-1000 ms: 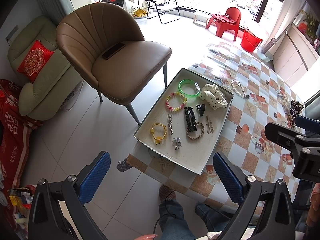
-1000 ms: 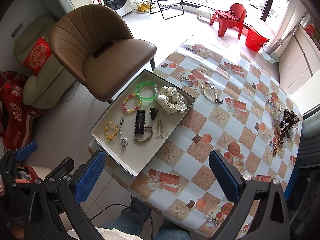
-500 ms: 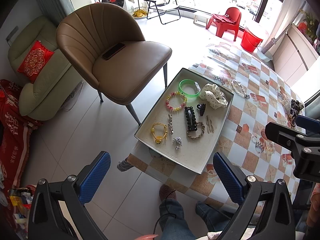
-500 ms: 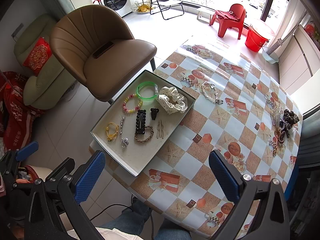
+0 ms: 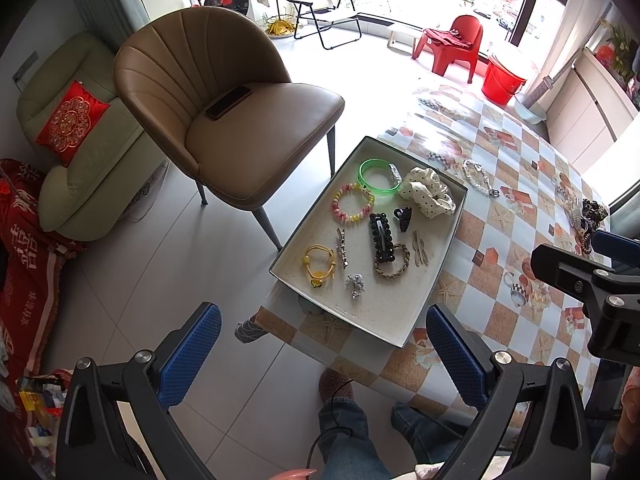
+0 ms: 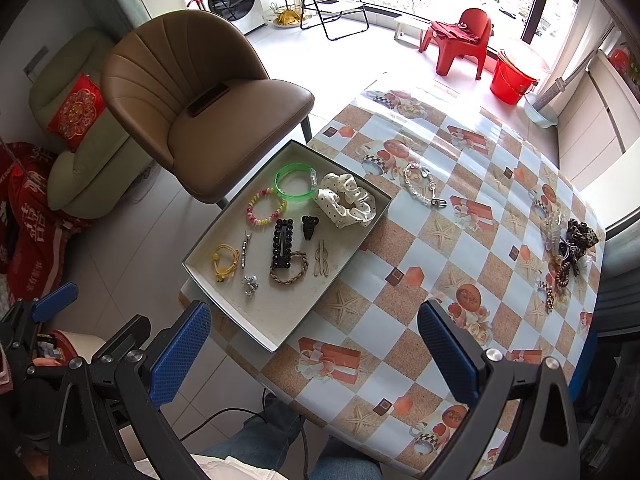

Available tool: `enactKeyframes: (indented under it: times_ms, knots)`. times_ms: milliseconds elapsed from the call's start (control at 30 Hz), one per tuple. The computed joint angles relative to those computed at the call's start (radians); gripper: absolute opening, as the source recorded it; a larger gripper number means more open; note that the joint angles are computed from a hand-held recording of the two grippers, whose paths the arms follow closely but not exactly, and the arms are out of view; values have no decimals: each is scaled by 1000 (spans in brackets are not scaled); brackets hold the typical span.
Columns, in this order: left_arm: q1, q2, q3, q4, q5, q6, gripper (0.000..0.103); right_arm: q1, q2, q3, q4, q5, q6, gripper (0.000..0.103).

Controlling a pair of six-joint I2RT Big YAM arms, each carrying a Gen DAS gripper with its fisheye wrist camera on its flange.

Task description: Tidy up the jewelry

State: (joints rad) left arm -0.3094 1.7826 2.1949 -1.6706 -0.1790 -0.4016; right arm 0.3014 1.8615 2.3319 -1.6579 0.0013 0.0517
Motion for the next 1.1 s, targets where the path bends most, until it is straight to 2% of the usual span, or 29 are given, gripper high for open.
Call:
enactKeyframes:
  times_ms: [867, 1100]
  knots:
    - [4, 2, 19, -19, -13, -2, 103, 1, -10, -15, 8, -2, 5, 103]
    - [5, -22, -16, 4, -20, 5, 103, 0, -11, -17, 9, -3, 4, 103]
